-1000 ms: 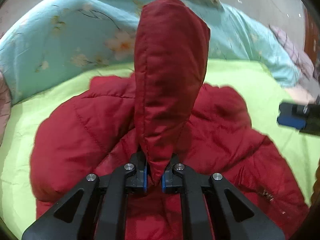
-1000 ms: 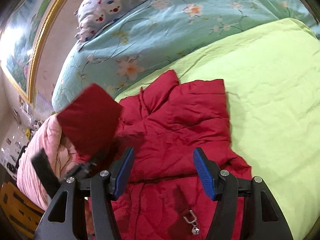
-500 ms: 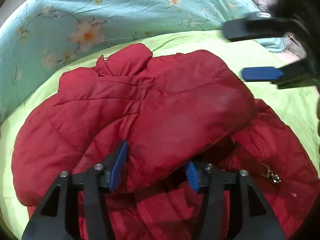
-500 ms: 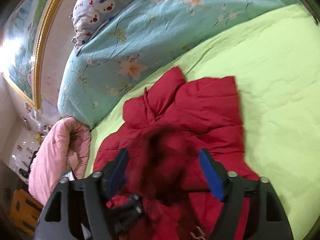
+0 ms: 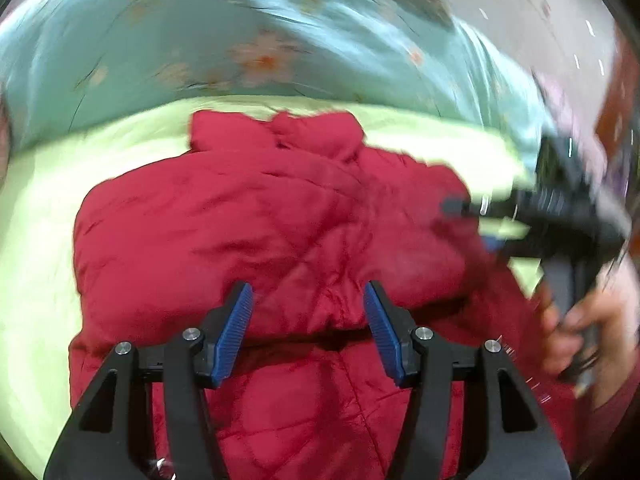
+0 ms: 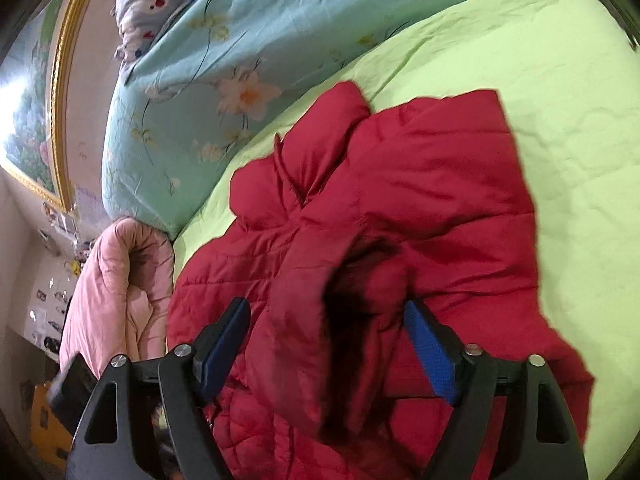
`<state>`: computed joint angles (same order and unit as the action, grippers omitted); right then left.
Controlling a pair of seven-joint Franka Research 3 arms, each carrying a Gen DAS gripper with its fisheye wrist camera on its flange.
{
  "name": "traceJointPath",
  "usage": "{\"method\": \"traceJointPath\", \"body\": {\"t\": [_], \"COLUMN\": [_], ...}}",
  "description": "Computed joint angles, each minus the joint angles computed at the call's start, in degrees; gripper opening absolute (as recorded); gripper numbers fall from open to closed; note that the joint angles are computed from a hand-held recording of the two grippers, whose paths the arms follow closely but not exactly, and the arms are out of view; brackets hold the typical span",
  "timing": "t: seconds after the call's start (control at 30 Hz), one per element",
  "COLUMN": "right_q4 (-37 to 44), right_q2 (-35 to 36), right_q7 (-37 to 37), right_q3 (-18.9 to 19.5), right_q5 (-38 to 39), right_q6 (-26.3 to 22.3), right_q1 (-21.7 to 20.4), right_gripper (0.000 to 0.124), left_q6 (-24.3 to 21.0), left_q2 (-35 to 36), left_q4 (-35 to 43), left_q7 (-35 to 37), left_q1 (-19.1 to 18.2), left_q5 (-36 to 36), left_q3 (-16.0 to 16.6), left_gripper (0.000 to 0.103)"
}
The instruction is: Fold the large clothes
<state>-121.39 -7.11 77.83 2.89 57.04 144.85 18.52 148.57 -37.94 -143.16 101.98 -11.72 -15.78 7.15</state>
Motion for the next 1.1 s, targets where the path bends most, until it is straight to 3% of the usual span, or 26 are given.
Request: {"method": "traceJointPath", "body": {"t": [0.03,0.07,0.1,0.2,0.33,0.43,0.6,0.77,0.87,0.93,1.0,1.07,1.1], "right_q4": [0.34,0.81,1.62,1.57,0.47,2.21,2.29,0.23,-2.10,-5.08,-4.42,0.89,3.41], "right_q2": [0.21,0.55,1.05,0.02,-3.92,-3.39,-0.50,0.80,-2.47,-6.55,-7.09,-3.45,-1.04], "right_q7": [0.15,0.43,0.31,-1.46,-1.52,0.64,9.12,14.66,21.59,29.65,26.42,16.49,15.65], "right_q3": [0.14,0.28,0.20,0.47,-0.39,-1.41,0.53,0.82,1.96,4.45,3.72,1.02,1.38], "right_q5": [-0.73,-1.75,-1.85,-1.66,-4.81,-8.70,-22.47,-26.29,-32.40,-40.30,-39.13,-32.04,-32.26], "right_q6": [-0.22,-0.82,-2.20,-0.13,5.38,2.98,1.54,2.07,5.73,12.32,15.67,11.84,9.87], "right_q1": [0.05,0.08,0.13,0.08,-0.55,-1.67,-3.18,-3.25,-3.80,-5.53,-2.62,2.79,3.22], "right_gripper": [0.066,0.034,0.013,0.007,0.005,0.005,0.005,0.012,0.025,0.026,0.036,0.050,0.048], "left_q6": [-0.55,-0.50,-0.34,1.57,0.67,-1.04,-1.79,-2.21,-1.76,-1.75,-1.81,-2.17,-2.39], "left_q2": [0.00,0.11,0.09,0.90,4.54,8.28,11.35,13.10,13.52,13.33,13.02,13.34,13.57], "left_q4": [0.64,1.11,1.27,1.94,4.98,6.48,5.75,6.35,6.30,6.19,5.95,6.29,6.53], "left_q7": [0.24,0.07,-0.11,-2.93,-2.65,-1.92,-1.21,-2.61,-2.41,-1.89,-1.90,-1.82,-1.92], "left_q1": [-0.32,0.26,0.95,5.16,4.50,4.76,7.27,9.30,9.42,9.22,9.34,9.34,9.44], "left_q5": [-1.17,-1.41,-1.26,1.62,-0.37,-2.25,-2.46,-0.91,-0.60,-1.28,-1.28,-1.16,-0.93], "left_q3": [1.45,1.85,1.78,0.00,3.46,3.91,0.86,-1.66,-1.95,-1.60,-1.70,-1.76,-1.94], "left_gripper": [0.057,0.057,0.057,0.057,0.057,0.057,0.057,0.057,0.058,0.058,0.058,0.058,0.058]}}
